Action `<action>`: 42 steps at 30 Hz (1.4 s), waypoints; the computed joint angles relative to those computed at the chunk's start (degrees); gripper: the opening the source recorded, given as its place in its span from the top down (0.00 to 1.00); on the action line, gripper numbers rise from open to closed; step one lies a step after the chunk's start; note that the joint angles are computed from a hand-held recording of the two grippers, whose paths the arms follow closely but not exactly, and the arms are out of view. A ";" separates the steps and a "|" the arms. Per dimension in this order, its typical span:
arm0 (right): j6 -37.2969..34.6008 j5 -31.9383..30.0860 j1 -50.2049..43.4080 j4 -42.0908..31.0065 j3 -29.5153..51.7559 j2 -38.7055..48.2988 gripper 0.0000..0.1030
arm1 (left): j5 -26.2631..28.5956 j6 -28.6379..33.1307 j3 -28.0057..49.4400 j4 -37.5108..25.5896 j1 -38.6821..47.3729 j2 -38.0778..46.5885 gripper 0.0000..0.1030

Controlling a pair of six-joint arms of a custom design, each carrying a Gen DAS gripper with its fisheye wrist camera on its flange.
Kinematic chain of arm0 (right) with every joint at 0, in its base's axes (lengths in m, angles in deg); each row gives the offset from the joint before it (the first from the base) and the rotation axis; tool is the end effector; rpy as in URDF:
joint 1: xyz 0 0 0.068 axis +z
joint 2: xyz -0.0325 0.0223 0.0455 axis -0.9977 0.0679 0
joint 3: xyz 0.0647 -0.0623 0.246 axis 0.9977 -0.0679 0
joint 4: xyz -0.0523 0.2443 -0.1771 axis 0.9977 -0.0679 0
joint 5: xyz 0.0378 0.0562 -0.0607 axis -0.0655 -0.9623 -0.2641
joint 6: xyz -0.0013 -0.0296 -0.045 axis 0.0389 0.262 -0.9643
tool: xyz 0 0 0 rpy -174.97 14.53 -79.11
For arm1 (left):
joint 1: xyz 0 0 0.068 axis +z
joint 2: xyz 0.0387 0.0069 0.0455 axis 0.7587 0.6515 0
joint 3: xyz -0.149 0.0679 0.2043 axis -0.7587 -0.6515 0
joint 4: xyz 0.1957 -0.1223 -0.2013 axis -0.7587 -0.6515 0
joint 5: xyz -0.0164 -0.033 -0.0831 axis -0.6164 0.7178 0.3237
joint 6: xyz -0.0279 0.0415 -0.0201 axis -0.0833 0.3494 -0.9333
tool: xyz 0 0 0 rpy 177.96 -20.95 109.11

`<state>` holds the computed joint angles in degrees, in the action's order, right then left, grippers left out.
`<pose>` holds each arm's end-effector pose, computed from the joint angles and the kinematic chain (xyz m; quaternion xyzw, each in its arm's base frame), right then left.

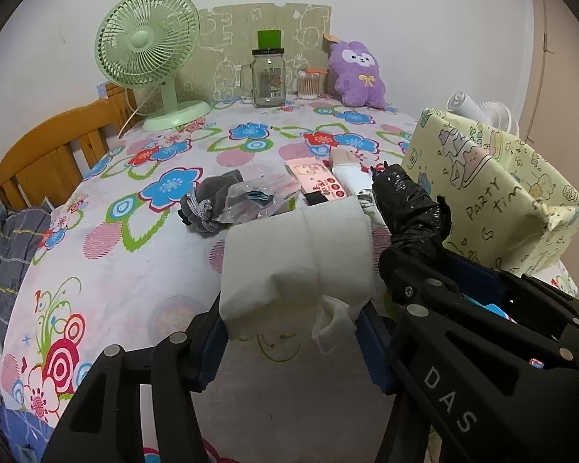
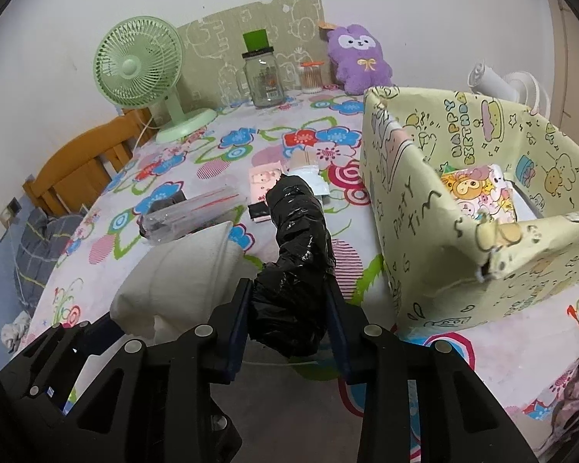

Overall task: Organize soft objects
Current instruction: 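Lift the towel with left gripper while right gripper lifts the black bundle toward the box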

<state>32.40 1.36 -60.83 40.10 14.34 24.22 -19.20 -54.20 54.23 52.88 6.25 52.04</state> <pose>0.3197 0.1492 0.0691 -0.0491 0.9206 0.1238 0.3671 0.2888 -0.2469 0.0787 -0.0024 0.9242 -0.0030 0.3820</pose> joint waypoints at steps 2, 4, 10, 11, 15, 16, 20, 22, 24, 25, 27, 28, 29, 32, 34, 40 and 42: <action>0.03 0.06 0.10 0.23 -0.50 -0.74 0.62 | -0.32 -0.08 -0.06 -0.14 -0.21 -0.42 0.41; 0.03 0.12 0.19 0.47 -1.16 -1.67 0.62 | -0.66 -0.19 -0.35 -0.13 -0.43 -0.98 0.41; -0.06 0.50 0.52 0.72 -2.79 -4.46 0.62 | -2.17 -0.43 -1.36 -0.29 -1.27 -2.99 0.41; 0.00 0.58 0.57 0.59 -2.95 -5.00 0.62 | -2.46 -0.42 -1.48 -0.47 -1.38 -3.46 0.42; -0.16 0.75 0.80 0.30 -3.79 -7.48 0.62 | -3.82 -0.40 -1.89 -1.15 -1.92 -5.34 0.42; -0.24 0.88 0.92 0.13 -3.94 -8.23 0.62 | -4.13 -0.38 -2.04 -1.24 -2.01 -5.84 0.42; -0.44 1.07 1.25 -0.39 -4.34 -10.19 0.62 | -5.19 -0.32 -2.44 -1.94 -2.31 -7.64 0.42; -0.55 1.14 1.30 -0.84 -4.38 -11.10 0.62 | -5.44 -0.17 -2.64 -2.12 -2.35 -8.38 0.42; -0.67 1.11 1.24 -1.36 -4.18 -11.68 0.62 | -5.51 -0.15 -2.64 -2.48 -2.35 -9.10 0.42; -0.73 1.13 1.19 -1.85 -4.06 -12.18 0.62 | -5.46 -0.13 -2.54 -2.58 -2.33 -9.23 0.43; -0.92 1.14 1.06 -2.51 -3.96 -12.96 0.62 | -5.47 0.02 -2.41 -2.75 -2.39 -9.79 0.43; -1.08 1.24 0.99 -2.94 -3.88 -13.51 0.62 | -5.54 0.03 -2.23 -2.84 -2.47 -9.92 0.43; -1.19 1.34 0.97 -3.19 -3.92 -13.98 0.62 | -5.61 0.13 -2.12 -2.89 -2.51 -10.14 0.43; -1.73 1.42 0.76 -4.03 -3.86 -15.40 0.62 | -6.00 0.48 -1.62 -3.17 -2.62 -10.72 0.43; -2.12 1.36 0.61 -4.54 -3.79 -16.32 0.62 | -6.28 0.74 -1.19 -3.45 -2.64 -10.98 0.43; -3.29 0.41 -0.55 -6.01 -2.85 -17.90 0.62 | -7.11 1.41 1.03 -4.64 -2.77 -10.96 0.43; -3.71 0.09 -1.00 -6.50 -2.34 -18.12 0.62 | -7.29 1.68 1.93 -4.87 -2.82 -10.64 0.43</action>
